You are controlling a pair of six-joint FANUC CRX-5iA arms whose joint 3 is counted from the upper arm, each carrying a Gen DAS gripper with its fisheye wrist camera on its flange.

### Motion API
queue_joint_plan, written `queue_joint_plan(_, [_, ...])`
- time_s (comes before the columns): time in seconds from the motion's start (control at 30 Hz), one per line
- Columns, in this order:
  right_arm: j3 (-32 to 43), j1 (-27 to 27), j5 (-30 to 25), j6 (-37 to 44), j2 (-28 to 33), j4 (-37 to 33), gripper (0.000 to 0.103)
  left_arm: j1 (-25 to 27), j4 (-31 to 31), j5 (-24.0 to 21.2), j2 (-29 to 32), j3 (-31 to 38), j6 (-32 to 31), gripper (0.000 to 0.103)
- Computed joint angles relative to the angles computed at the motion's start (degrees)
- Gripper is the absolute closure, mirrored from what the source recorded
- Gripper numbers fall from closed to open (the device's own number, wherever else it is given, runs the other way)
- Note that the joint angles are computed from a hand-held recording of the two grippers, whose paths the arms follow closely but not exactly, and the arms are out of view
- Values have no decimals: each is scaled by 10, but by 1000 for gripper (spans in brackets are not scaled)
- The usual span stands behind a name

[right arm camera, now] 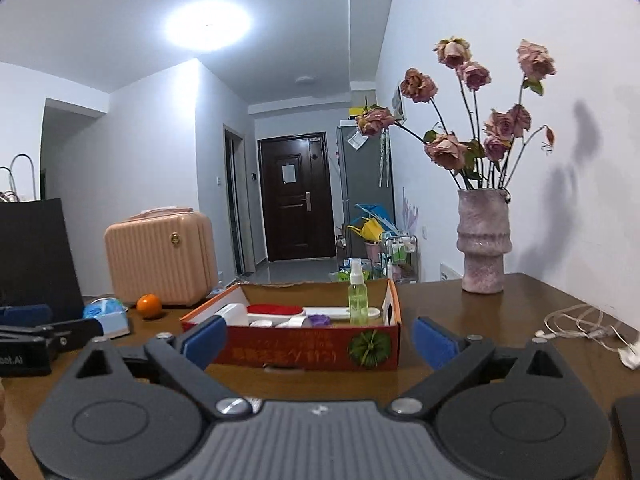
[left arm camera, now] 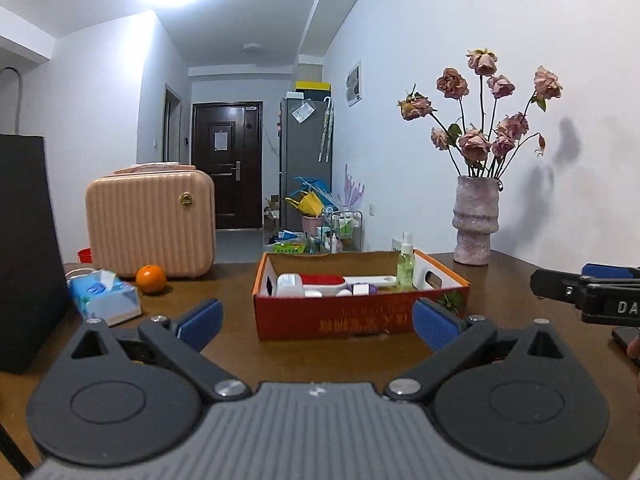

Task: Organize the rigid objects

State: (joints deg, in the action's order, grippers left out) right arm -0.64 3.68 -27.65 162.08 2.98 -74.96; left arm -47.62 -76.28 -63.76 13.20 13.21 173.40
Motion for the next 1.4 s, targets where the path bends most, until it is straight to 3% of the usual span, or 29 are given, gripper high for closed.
queue_joint_plan(0.17, [-88,-25,-13,26,-85,-19,4,-52,17,-64,-28,-24,21,0])
queue_joint_plan(0.27, [-127,-31,-28,11,-127,6,3,-96,2,-107,-46,-46,53,0])
queue_joint_plan(0.4, [-176,-7,-9,-25,-182,90,3,-144,-3,-138,-69,-76,46,0])
queue_joint_plan(0.53, [-237,14,2,-129,-232,161,3,-190,10,-217,-53,-79,76,0])
queue_joint_plan(0.6, [-258,23,-6,-183,-249,198,3,-195,28,-209,-60,-88,72,0])
queue_joint_plan(0.7, [-267,39,-4,-183,-262,221,3,-207,14,-217,-60,-88,60,0])
queue_joint_plan(0.9, [-257,0,-36,-103,-273,124,3,-210,8,-222,-60,-84,66,0])
queue_joint_plan(1.17, [-256,17,-22,-134,-275,156,1,-209,12,-218,-61,-86,66,0])
queue_joint_plan(1.4, [-256,9,-29,-123,-275,141,0,-209,12,-216,-61,-86,63,0])
